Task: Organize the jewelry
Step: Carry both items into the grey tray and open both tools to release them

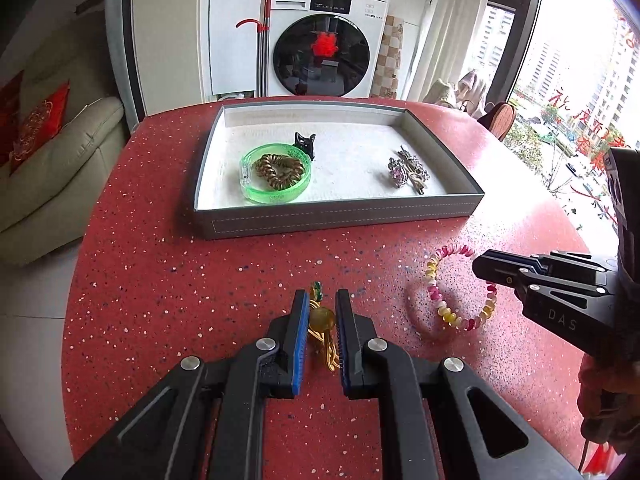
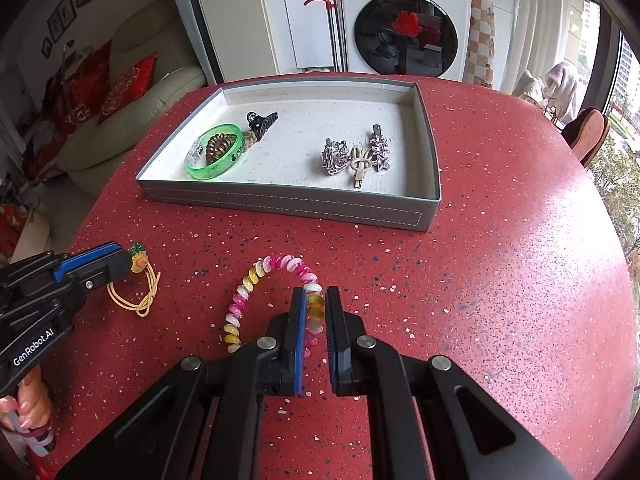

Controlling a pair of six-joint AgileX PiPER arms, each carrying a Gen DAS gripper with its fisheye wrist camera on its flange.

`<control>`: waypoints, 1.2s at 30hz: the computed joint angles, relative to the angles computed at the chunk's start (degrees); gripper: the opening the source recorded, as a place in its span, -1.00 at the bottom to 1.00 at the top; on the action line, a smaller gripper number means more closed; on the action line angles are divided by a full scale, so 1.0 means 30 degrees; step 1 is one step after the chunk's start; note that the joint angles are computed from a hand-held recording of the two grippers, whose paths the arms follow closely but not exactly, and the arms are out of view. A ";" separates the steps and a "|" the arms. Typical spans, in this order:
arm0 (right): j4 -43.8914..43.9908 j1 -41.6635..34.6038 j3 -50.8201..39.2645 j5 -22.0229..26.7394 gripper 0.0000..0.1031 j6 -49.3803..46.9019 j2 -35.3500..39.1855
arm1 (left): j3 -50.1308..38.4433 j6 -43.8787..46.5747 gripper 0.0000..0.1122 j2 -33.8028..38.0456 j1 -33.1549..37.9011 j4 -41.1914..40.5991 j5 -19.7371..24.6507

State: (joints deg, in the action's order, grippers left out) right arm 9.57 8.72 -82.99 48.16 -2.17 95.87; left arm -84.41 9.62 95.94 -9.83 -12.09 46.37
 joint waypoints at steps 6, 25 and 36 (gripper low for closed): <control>0.0306 -0.0088 -0.1010 0.0380 -0.81 -0.0098 0.0387 | -0.1313 0.0250 -0.43 0.0558 0.0179 -0.0253 0.0351; 0.0777 -0.1154 -0.7889 0.2460 -0.81 0.0839 0.4254 | -1.1620 -0.2070 -0.43 0.6535 0.0067 0.0478 0.3546; -0.0092 -0.1523 -1.3420 0.4052 -0.81 0.2912 0.8208 | -1.9627 -0.3609 -0.43 1.1713 -0.0131 0.2363 0.6585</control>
State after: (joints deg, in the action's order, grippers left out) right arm 9.29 4.15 -123.25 60.31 6.57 120.50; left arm -143.29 -1.20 131.08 -10.22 -5.00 66.12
